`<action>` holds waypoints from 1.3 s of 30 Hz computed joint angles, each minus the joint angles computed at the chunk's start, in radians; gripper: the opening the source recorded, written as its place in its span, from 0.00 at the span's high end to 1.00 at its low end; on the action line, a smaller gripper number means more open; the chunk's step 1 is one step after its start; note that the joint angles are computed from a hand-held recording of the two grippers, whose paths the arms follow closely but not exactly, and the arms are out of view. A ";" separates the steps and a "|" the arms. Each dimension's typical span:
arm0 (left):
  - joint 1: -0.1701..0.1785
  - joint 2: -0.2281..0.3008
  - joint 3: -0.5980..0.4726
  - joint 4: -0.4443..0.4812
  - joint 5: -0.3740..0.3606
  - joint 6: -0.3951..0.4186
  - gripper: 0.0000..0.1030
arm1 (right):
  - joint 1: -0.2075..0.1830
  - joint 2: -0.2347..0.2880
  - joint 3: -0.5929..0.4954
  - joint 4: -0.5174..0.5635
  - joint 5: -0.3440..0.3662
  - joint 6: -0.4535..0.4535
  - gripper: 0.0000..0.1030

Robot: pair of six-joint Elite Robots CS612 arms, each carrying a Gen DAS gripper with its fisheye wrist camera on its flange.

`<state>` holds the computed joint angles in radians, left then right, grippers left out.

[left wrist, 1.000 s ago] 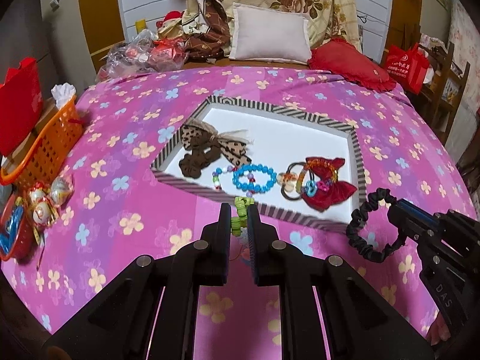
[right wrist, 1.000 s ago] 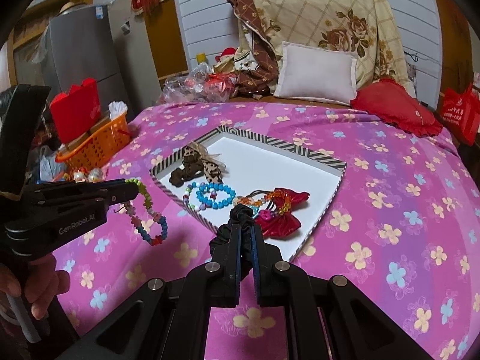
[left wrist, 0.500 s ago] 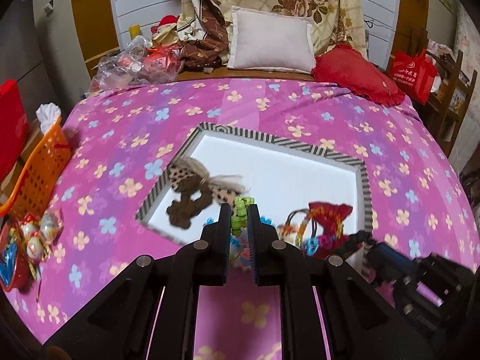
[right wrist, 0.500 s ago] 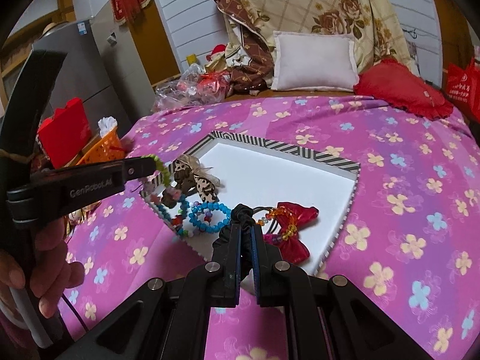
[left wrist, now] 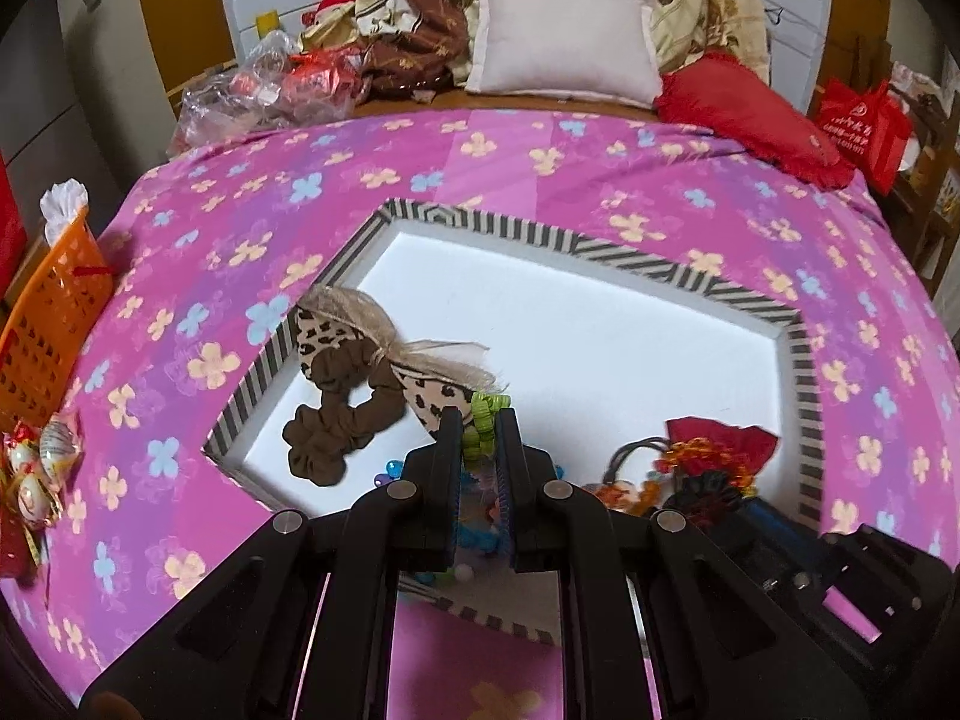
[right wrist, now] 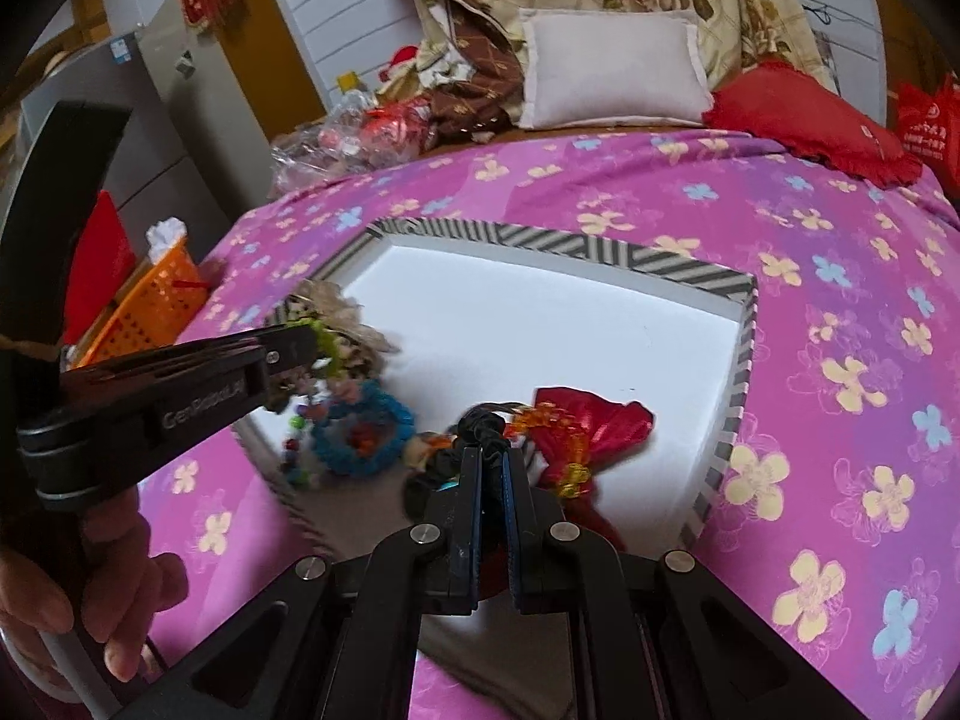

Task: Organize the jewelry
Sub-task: 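Lower both items into the tray and open both grippers, then withdraw both open grippers back from the tray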

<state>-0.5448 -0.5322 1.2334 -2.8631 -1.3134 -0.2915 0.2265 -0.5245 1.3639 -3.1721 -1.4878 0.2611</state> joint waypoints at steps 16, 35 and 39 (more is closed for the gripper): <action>0.007 0.020 -0.005 0.015 0.016 -0.018 0.89 | 0.005 -0.008 0.021 -0.006 -0.052 -0.024 0.66; -0.006 -0.056 0.141 -0.118 0.058 -0.020 0.46 | 0.041 -0.076 0.136 -0.135 -0.140 -0.012 0.60; -0.017 -0.089 0.214 -0.200 0.101 -0.016 0.46 | 0.053 -0.089 0.155 -0.147 -0.169 0.001 0.58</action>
